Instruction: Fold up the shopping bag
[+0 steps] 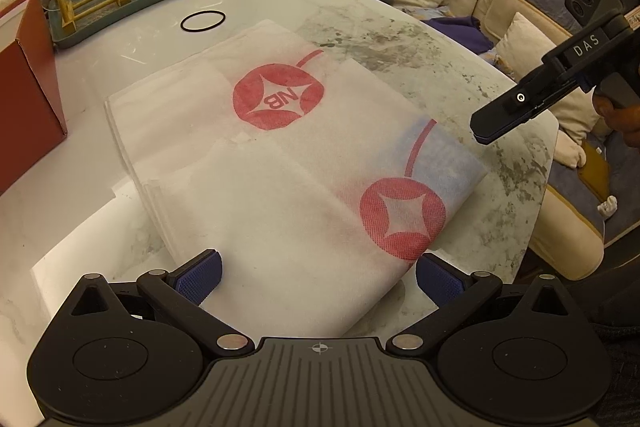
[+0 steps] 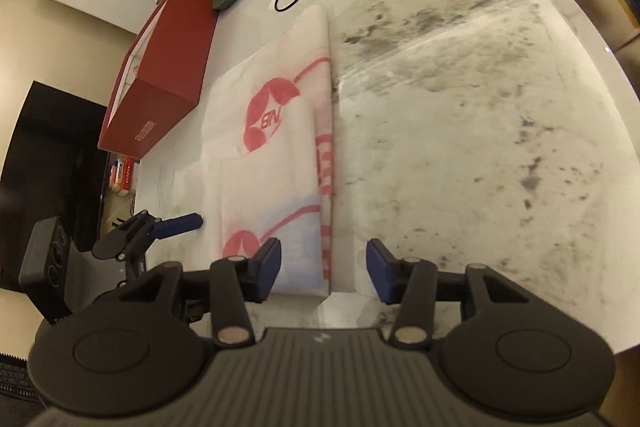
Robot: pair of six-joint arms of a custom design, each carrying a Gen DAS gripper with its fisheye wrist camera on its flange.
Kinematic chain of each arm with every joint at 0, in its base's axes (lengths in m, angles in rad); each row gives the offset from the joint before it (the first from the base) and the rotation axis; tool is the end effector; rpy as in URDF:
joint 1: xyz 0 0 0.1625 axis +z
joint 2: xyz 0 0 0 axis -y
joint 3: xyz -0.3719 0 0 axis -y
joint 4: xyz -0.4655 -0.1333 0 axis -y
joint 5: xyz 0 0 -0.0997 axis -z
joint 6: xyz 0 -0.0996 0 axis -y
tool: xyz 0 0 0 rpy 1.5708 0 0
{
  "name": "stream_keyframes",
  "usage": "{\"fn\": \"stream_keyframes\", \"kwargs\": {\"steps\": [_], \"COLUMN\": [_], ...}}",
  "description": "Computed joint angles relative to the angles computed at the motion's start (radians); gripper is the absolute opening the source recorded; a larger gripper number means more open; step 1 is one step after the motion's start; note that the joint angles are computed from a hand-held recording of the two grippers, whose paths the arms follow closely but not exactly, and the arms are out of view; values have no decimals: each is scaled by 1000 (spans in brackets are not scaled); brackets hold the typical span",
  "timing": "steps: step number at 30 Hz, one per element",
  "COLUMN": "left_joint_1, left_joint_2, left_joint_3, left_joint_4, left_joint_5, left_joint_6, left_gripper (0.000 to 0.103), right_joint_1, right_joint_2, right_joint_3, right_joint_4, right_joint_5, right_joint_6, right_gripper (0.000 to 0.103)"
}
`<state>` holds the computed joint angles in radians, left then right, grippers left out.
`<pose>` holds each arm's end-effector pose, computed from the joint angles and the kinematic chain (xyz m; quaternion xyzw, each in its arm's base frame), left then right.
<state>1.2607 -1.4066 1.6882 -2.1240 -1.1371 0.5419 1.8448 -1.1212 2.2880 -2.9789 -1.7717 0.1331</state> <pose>-0.0249 -0.6517 0.3397 0.3733 0.8931 -0.1067 0.2270 0.2349 -0.4167 -0.0015 0.0575 -0.9861 0.1374 0.0733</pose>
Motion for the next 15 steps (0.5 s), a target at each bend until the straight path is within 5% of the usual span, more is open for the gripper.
{"fn": "stream_keyframes", "kwargs": {"steps": [2, 3, 6, 10, 15], "left_joint_1": [-4, -5, -12, -21, -21], "left_joint_2": [0, 0, -2, -3, -10], "left_joint_3": [4, 6, 15, 25, 36], "left_joint_4": [-4, -6, -15, -23, -41], "left_joint_5": [11, 16, 36, 60, 60], "left_joint_6": [-1, -4, -12, -15, -25], "left_gripper": [103, 103, 103, 103, 103], "right_joint_1": [26, 65, 185, 217, 190], "right_joint_2": [19, 52, 178, 245, 366], "right_joint_3": [-4, -14, -64, -146, -243], "right_joint_4": [-37, -100, -342, -269, -210], "right_joint_5": [-58, -141, -347, -283, -358], "right_joint_6": [-32, -77, -350, -558, -564], "right_gripper": [44, 28, 3, 2, 2]}}
